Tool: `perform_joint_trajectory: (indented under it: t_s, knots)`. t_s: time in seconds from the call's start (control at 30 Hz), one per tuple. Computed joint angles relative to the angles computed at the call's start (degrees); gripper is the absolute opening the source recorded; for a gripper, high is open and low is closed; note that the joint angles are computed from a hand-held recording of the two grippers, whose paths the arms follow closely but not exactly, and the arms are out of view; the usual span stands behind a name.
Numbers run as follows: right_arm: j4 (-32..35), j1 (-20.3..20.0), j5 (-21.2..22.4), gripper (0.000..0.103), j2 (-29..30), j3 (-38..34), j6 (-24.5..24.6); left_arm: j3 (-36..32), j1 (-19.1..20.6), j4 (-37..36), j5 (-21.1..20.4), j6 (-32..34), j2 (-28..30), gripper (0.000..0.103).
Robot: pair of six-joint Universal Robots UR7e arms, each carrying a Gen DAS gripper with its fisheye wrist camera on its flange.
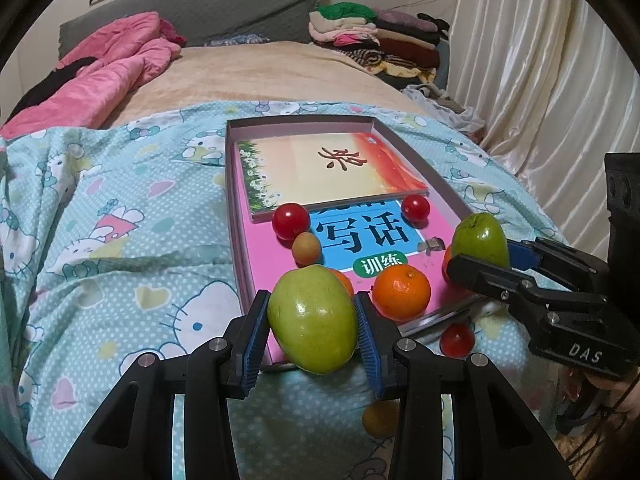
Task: Organize fruits
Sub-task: 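Lift the pale green apple with the left tool while the right tool lifts its green apple, then lower and open the left tool onto the workbook while the right tool releases its apple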
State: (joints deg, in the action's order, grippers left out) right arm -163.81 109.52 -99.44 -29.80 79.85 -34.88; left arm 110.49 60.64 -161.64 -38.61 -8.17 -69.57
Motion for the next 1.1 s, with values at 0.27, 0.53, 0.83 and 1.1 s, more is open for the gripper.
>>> perform_joint_trajectory:
  t_s: [0.27, 0.53, 0.83, 1.1]
  knots:
    - [1.0, 0.1, -0.8, 0.044, 0.7, -0.7, -0.1, 0.2, -0.1, -2.0, -1.6, 2.0, 0.2, 0.043]
    - [1.5, 0.2, -2.0, 0.044, 1.2, -1.2, -1.2, -0.2, -0.1, -1.1, -2.2, 2.4, 1.0, 0.043]
    - [-0.8, 1.0, -4.6, 0.045, 2.4, -1.6, -4.6, -0.9, 0.5, -0.6, -1.1, 1.8, 1.4, 0.043]
    - [-2.4, 0.9, -5.3, 0.045, 2.6, -1.8, -5.1, -1.1, 0.8, -0.9, -0.9, 1.9, 1.6, 0.043]
